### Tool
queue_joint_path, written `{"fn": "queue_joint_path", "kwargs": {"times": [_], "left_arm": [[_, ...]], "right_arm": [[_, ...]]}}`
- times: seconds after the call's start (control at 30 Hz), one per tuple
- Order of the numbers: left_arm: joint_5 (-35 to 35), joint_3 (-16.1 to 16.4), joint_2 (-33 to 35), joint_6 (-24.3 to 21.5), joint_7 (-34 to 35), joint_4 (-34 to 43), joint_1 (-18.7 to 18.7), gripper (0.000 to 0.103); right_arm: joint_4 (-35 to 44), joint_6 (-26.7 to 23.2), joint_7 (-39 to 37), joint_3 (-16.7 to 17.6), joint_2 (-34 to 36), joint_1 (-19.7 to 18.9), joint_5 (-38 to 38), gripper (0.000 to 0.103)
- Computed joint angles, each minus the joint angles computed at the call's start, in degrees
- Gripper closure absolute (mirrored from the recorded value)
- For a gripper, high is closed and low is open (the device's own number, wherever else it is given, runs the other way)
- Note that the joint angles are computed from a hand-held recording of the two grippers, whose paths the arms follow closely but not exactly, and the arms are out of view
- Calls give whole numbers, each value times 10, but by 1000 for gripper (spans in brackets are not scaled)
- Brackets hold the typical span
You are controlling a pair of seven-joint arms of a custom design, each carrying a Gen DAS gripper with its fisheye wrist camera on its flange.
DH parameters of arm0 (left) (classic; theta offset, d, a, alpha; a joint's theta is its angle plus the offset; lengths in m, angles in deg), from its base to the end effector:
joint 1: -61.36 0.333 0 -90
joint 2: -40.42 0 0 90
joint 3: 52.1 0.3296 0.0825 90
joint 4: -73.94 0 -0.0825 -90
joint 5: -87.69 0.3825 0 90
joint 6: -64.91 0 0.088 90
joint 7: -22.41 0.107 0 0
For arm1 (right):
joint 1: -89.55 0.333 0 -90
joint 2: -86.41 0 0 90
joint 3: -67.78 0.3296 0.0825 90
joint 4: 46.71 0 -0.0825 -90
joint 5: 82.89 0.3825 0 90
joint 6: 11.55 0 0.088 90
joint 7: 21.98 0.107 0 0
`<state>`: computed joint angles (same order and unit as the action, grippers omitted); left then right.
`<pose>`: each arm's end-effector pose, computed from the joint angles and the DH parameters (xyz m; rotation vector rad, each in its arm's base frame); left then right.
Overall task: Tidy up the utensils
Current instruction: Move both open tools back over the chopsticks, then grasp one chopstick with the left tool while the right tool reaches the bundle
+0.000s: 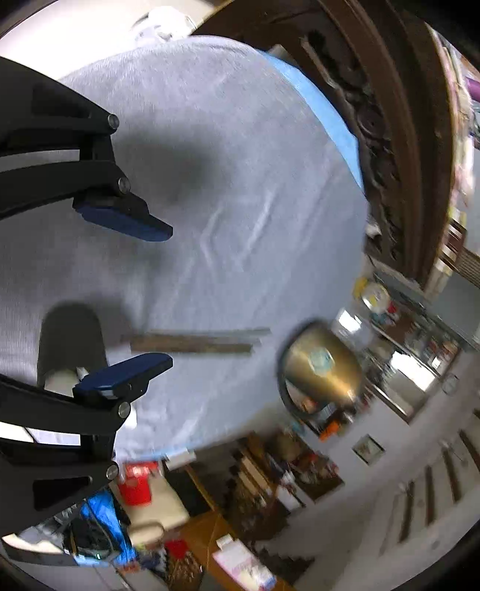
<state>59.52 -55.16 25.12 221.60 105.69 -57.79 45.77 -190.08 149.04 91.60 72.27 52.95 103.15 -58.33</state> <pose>0.4847 -0.1466 0.5475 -2.1719 1.8280 -1.1282 0.3960 0.1150 0.5970 -1.2088 1.8774 -0.1392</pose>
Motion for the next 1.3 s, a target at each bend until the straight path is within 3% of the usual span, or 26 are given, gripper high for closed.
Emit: {"fn": "queue_joint_path", "kwargs": {"times": [0.13, 0.43, 0.7, 0.87, 1.07, 1.3], "left_arm": [[69, -13, 47, -79, -39, 40, 35, 39], [149, -47, 130, -165, -48, 112, 73, 39], [136, -58, 162, -175, -38, 139, 90, 39], [129, -61, 170, -175, -31, 147, 98, 39], [127, -65, 195, -183, -19, 181, 104, 39], [150, -80, 259, -211, -5, 282, 107, 39]], "right_arm": [[33, -78, -24, -36, 34, 3, 7, 80], [187, -240, -104, -54, 182, -25, -3, 80], [394, -366, -123, -35, 353, -35, -58, 80], [510, -428, -98, -35, 445, -30, -91, 80], [600, -497, -78, -39, 510, -15, -141, 79], [647, -550, -73, -46, 533, -12, -163, 83]]}}
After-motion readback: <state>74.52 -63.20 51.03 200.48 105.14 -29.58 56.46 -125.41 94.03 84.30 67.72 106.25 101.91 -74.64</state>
